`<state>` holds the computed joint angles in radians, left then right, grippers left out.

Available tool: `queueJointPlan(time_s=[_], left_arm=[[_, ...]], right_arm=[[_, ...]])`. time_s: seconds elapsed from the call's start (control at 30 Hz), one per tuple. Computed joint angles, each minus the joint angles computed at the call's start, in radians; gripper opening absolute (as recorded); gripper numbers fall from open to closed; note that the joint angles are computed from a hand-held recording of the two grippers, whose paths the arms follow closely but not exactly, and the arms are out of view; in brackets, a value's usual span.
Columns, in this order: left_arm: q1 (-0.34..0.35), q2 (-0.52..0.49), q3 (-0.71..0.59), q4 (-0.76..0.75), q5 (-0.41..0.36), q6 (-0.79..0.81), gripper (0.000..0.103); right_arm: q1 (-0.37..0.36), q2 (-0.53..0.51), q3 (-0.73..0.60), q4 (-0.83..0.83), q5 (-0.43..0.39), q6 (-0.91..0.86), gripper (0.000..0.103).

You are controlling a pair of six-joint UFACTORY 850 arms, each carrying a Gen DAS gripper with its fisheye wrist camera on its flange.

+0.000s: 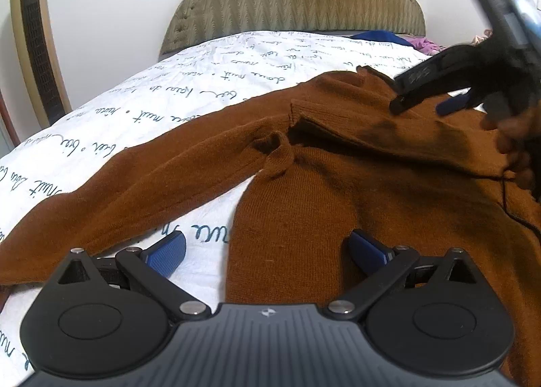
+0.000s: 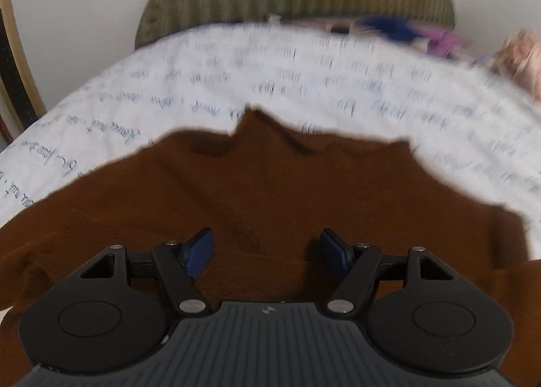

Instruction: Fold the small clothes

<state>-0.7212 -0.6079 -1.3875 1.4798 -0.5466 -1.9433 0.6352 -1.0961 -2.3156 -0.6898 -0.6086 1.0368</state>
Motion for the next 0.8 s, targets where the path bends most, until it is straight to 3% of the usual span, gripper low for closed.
queueJointPlan(time_s=[0.1, 0.17, 0.33, 0.43, 0.5, 0.57, 0.67, 0.73, 0.8], left_arm=[[-0.008, 0.028, 0.021, -0.043, -0.035, -0.025, 0.103], [-0.009, 0.063, 0.057, -0.041, -0.03, -0.073, 0.103], [-0.01, 0.156, 0.147, -0.095, -0.082, -0.163, 0.103], [0.02, 0.221, 0.204, -0.166, -0.061, -0.22, 0.103], [0.059, 0.278, 0.266, -0.176, 0.008, -0.328, 0.103], [0.114, 0.355, 0.353, -0.131, 0.136, -0.537, 0.103], [0.178, 0.438, 0.446, -0.022, 0.278, -0.805, 0.103], [0.177, 0.477, 0.476, -0.07, 0.228, -0.801, 0.103], [0.151, 0.507, 0.479, -0.206, 0.1, -0.68, 0.103]], right_arm=[[0.032, 0.136, 0.22, -0.223, 0.128, 0.212, 0.081], [0.055, 0.202, 0.332, -0.383, 0.169, 0.34, 0.084], [0.12, 0.284, 0.482, -0.652, 0.147, 0.535, 0.084], [0.145, 0.296, 0.504, -0.722, 0.165, 0.525, 0.084], [0.161, 0.297, 0.509, -0.772, 0.176, 0.517, 0.084], [0.171, 0.294, 0.505, -0.768, 0.197, 0.5, 0.084], [0.177, 0.28, 0.475, -0.73, 0.277, 0.432, 0.084], [0.192, 0.259, 0.437, -0.733, 0.302, 0.358, 0.084], [0.212, 0.222, 0.375, -0.7, 0.324, 0.222, 0.084]])
